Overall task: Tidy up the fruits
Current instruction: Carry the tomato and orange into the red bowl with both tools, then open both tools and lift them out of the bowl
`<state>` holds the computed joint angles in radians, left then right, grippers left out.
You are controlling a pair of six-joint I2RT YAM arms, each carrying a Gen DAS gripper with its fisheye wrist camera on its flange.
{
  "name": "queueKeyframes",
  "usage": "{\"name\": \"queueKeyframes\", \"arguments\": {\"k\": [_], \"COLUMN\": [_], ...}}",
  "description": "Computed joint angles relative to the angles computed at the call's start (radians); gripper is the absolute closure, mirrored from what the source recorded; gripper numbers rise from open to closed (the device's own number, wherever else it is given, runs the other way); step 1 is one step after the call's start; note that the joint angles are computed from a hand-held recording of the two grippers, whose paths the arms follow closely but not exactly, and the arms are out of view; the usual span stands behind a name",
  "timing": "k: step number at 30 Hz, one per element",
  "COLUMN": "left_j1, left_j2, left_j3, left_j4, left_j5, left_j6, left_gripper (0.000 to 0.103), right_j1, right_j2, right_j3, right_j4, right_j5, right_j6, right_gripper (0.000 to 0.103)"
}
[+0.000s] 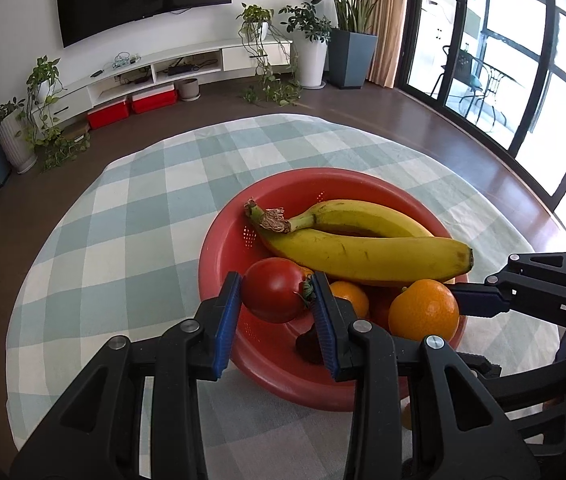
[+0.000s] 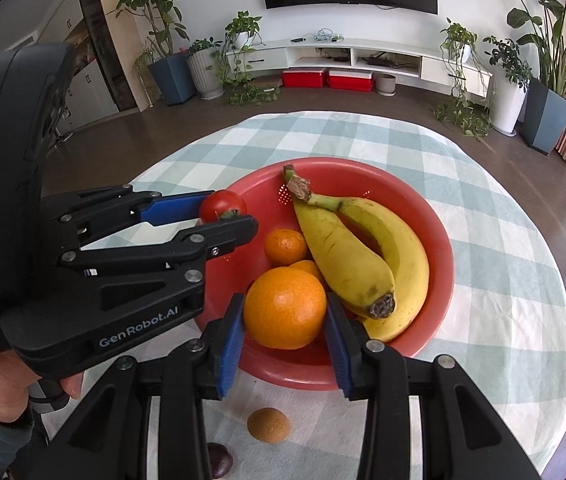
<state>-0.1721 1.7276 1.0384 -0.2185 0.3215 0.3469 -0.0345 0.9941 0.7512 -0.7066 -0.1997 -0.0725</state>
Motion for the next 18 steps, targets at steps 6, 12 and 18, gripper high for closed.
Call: {"name": "queueKeyframes", "arguments": {"k": [6,12,18], "left_j1": [-0.007,-0.009,-0.007], "left_j2": [0.067,0.108,0.128], "left_j3": [0.030,0.065,0.079], "left_j4": [0.014,0.010,0.010], "left_j5": [-0.010,-0.003,0.024], "left_j6": [-0.006,-0.023,-0.028], "left_gripper": [0.070,0.070,0.070], "right_j1": [0.004,0.029,0.054], "right_j2": [0.031,0.055,0.090], "right_j3": [-0.015,-0.008,-0.005], "right_j4": [0.030,0.044,0.070], "right_j5": [0.008,0.037,0.070], "right_j6": [0.008,0.046,0.075], "right_gripper": [0.062,0.062,0.062]}}
